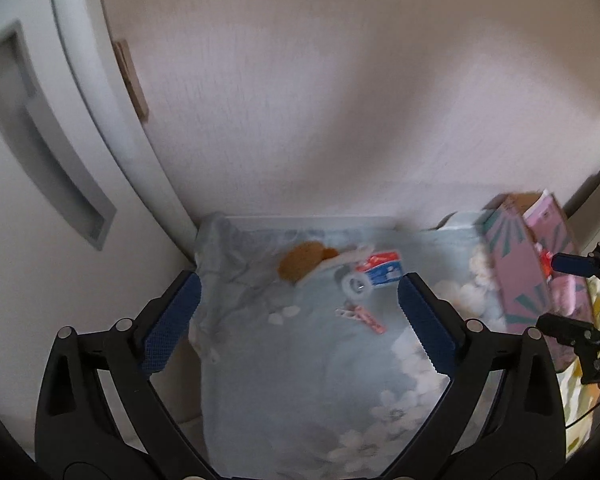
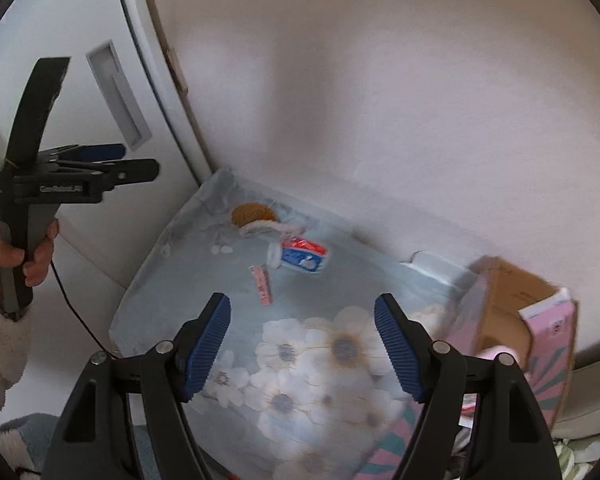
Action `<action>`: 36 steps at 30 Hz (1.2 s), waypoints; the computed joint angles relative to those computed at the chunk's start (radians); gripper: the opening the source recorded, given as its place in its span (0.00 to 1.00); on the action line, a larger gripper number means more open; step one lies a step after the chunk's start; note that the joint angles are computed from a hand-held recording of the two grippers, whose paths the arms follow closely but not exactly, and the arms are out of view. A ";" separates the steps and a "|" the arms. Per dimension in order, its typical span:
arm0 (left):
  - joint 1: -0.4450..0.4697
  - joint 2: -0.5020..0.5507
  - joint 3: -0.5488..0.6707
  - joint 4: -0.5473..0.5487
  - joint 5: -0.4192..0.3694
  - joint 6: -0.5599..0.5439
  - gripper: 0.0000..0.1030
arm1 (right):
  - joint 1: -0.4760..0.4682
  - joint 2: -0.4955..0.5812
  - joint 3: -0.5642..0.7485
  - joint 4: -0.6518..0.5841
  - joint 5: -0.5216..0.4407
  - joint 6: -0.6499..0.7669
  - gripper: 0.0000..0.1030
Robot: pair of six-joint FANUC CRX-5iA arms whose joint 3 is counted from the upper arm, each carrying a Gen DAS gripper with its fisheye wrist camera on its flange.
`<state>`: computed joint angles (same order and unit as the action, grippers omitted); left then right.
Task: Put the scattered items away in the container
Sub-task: 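Open both tools over the box and move back toward the bed, then grasp the brown plush with the left tool while the right tool grasps the pink clothespin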
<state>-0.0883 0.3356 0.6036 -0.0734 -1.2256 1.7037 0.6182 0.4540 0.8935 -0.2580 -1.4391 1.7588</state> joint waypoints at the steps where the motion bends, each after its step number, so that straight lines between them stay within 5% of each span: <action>1: 0.007 0.004 -0.012 0.011 0.010 -0.016 0.96 | 0.008 0.012 0.008 -0.001 -0.006 -0.005 0.69; 11: 0.059 0.090 -0.151 0.128 0.168 -0.136 0.96 | 0.063 0.145 0.030 0.032 -0.021 -0.098 0.69; 21: 0.065 0.199 -0.134 0.155 0.228 -0.178 0.96 | 0.149 0.101 -0.214 0.175 0.216 -0.057 0.69; 36: 0.069 0.237 -0.174 0.190 0.334 -0.220 0.95 | 0.162 0.113 -0.279 0.168 0.373 -0.046 0.69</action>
<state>-0.0189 0.5721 0.4292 0.1168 -0.8914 1.4838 0.7802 0.5670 0.6143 -0.0904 -1.0660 1.7124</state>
